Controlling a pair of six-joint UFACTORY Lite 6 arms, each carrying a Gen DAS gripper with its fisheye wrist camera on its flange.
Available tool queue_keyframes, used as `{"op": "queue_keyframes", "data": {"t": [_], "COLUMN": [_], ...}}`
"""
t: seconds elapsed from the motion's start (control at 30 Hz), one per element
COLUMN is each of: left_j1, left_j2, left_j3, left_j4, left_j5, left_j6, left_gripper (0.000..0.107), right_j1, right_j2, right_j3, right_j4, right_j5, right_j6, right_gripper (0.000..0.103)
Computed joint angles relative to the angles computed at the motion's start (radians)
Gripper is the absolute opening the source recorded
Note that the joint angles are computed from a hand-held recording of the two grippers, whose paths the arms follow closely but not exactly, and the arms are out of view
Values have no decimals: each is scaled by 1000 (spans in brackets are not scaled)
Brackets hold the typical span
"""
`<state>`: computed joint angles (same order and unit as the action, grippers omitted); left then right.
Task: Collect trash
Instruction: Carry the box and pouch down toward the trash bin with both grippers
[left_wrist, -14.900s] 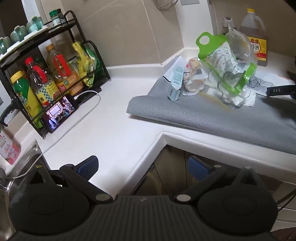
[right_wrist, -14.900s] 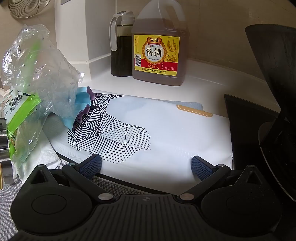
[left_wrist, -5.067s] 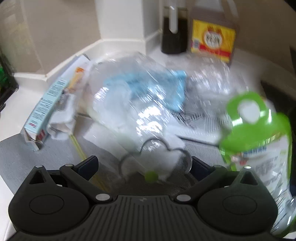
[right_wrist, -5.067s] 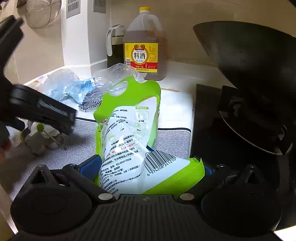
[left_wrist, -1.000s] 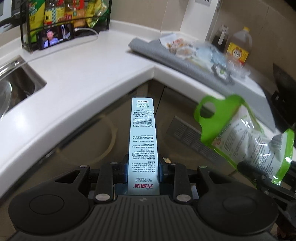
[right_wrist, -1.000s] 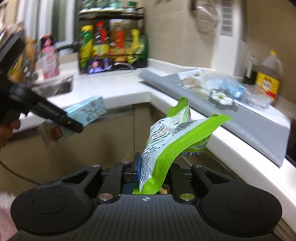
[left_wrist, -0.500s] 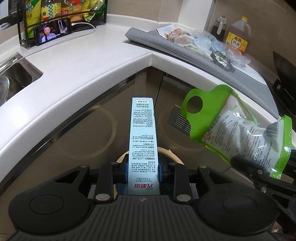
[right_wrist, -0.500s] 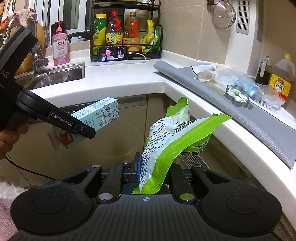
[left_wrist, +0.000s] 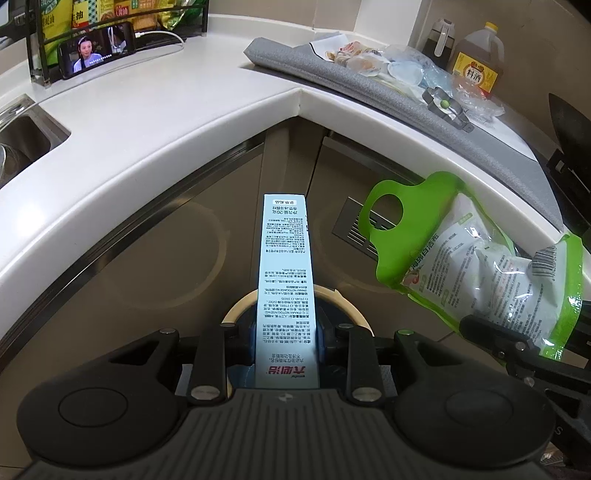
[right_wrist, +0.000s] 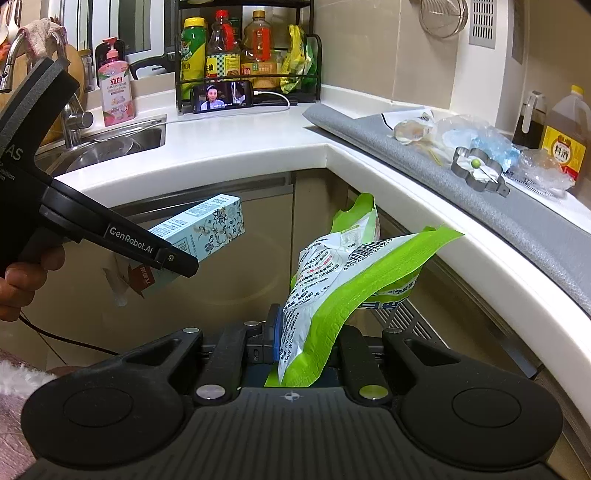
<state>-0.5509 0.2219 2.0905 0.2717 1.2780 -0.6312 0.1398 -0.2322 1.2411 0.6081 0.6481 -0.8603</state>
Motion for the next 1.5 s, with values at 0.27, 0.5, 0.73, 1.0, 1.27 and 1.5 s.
{"op": "queue_keyframes", "data": {"t": [0.27, 0.5, 0.73, 1.0, 1.27, 1.5], "left_j1": [9, 10, 21, 60, 122, 137], "left_j2": [11, 23, 86, 130, 112, 153], "left_j3": [-8, 0, 87, 110, -45, -96], "left_j4": [-8, -9, 7, -58, -139, -124], "left_j5": [-4, -3, 9, -3, -61, -69], "left_j6": [2, 7, 39, 72, 100, 95], "left_gripper": [31, 31, 31, 31, 31, 31], "right_j1": [14, 21, 41, 77, 109, 140], "right_j2": [39, 59, 117, 200, 325, 474], "right_j3": [40, 52, 102, 142, 211, 275], "right_j4": [-31, -43, -70, -129, -181, -266], "right_j5": [13, 17, -20, -12, 22, 47], "right_j6": [37, 46, 85, 118, 156, 253], "right_gripper": [12, 12, 12, 12, 12, 13]}}
